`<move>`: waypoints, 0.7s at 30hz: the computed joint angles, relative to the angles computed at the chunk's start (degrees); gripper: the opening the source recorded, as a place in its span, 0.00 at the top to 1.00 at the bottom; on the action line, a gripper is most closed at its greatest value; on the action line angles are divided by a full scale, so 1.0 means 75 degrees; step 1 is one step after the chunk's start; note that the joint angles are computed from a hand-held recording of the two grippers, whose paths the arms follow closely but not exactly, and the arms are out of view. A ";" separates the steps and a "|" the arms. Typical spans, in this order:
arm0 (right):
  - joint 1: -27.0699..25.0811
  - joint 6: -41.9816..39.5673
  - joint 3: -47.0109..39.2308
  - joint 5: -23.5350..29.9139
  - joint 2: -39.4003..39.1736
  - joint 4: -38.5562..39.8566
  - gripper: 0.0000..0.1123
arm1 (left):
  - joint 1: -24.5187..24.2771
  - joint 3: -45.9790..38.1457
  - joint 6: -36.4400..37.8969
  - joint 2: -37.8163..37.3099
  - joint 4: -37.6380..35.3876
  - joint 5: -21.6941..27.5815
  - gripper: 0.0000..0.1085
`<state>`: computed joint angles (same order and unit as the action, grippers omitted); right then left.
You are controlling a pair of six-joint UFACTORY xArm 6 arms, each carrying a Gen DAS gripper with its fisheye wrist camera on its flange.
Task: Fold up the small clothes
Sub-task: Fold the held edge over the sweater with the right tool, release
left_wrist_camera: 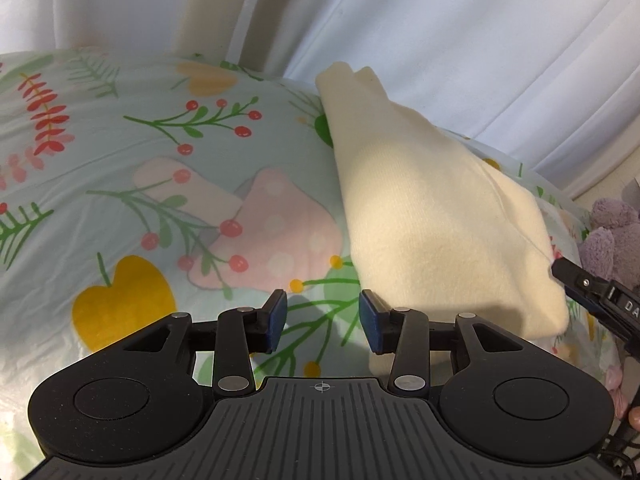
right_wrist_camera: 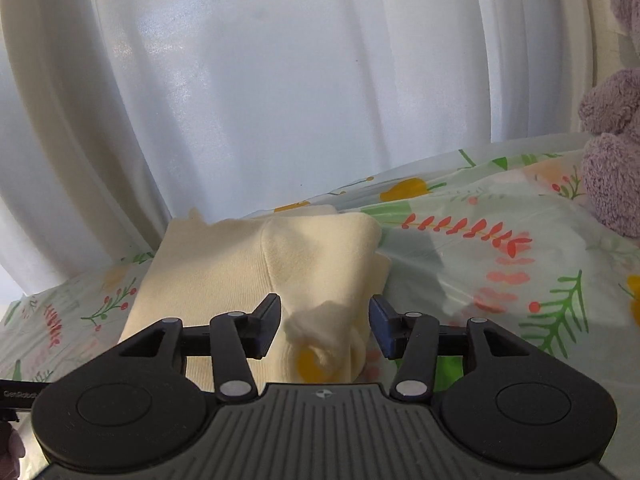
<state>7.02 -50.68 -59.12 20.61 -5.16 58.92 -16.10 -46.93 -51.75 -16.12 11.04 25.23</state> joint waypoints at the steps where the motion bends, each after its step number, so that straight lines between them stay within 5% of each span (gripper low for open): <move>1: -0.0127 0.0026 0.0219 0.0301 -0.0267 0.0046 0.52 | -0.0025 0.0023 -0.0045 -0.0042 0.0048 0.0050 0.56; 6: -0.0827 0.0295 0.0561 0.2156 -0.0739 0.0090 0.52 | -0.0337 0.0380 -0.0718 -0.0630 0.0908 0.0281 0.48; 11: -0.1065 0.0934 0.0517 0.2963 -0.0400 0.0927 0.54 | -0.0765 0.0552 -0.0492 -0.0906 0.0955 0.0224 0.45; 16: -0.0993 0.1394 0.0344 0.3166 0.0051 0.2013 0.72 | -0.0987 0.0161 -0.0175 -0.0364 0.1087 0.0039 0.45; 18: -0.0857 0.1454 0.0302 0.2978 0.0133 0.2188 0.88 | -0.1029 -0.0089 -0.0253 -0.0053 0.1389 0.0087 0.45; 21: -0.0928 0.1577 0.0188 0.3334 0.0200 0.2522 0.93 | -0.1056 -0.0401 -0.0876 0.0307 0.2208 0.0280 0.46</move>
